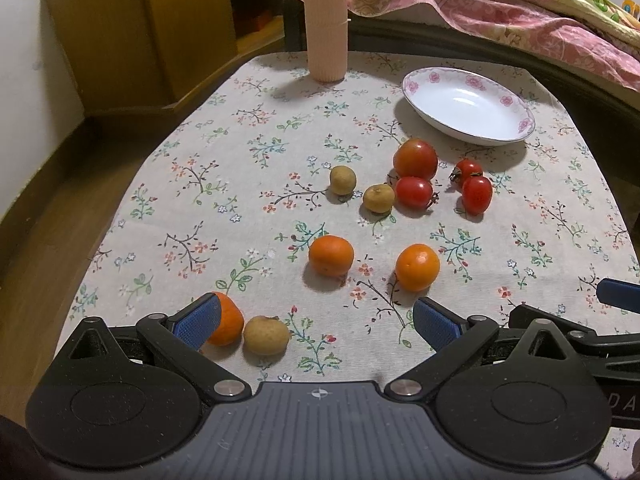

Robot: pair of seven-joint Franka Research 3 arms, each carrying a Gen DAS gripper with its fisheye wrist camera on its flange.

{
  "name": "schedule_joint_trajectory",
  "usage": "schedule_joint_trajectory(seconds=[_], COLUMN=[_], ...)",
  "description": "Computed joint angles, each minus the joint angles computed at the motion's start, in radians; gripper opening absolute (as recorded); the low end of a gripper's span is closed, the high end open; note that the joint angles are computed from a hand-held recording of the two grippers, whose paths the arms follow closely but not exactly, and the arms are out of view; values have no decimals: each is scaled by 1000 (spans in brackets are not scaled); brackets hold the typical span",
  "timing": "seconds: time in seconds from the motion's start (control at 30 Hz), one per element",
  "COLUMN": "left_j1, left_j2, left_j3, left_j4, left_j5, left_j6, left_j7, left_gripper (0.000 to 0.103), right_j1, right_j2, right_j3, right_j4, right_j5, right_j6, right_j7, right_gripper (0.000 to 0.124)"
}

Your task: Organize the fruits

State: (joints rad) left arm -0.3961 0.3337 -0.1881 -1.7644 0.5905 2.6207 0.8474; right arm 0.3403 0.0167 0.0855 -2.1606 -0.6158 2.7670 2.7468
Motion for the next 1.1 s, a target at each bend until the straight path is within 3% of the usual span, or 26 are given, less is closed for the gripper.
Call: schedule_joint_trajectory(seconds=[0.67, 1.1], left_j1=[-2, -12], left_j2=[8, 1], left_j3=[1, 12], left_j4=[12, 3], left_j5=[-1, 49], left_j6=[-18, -8], left_j7=[8, -35], left_gripper=[103, 102], right_j1=[6, 6], right_j2=[9, 6], right_j3=[-6, -5], right_j4=[5, 3], right_j5=[32, 15], right_j6=[3, 20], right_j7=[-20, -20], right_gripper=[102, 95])
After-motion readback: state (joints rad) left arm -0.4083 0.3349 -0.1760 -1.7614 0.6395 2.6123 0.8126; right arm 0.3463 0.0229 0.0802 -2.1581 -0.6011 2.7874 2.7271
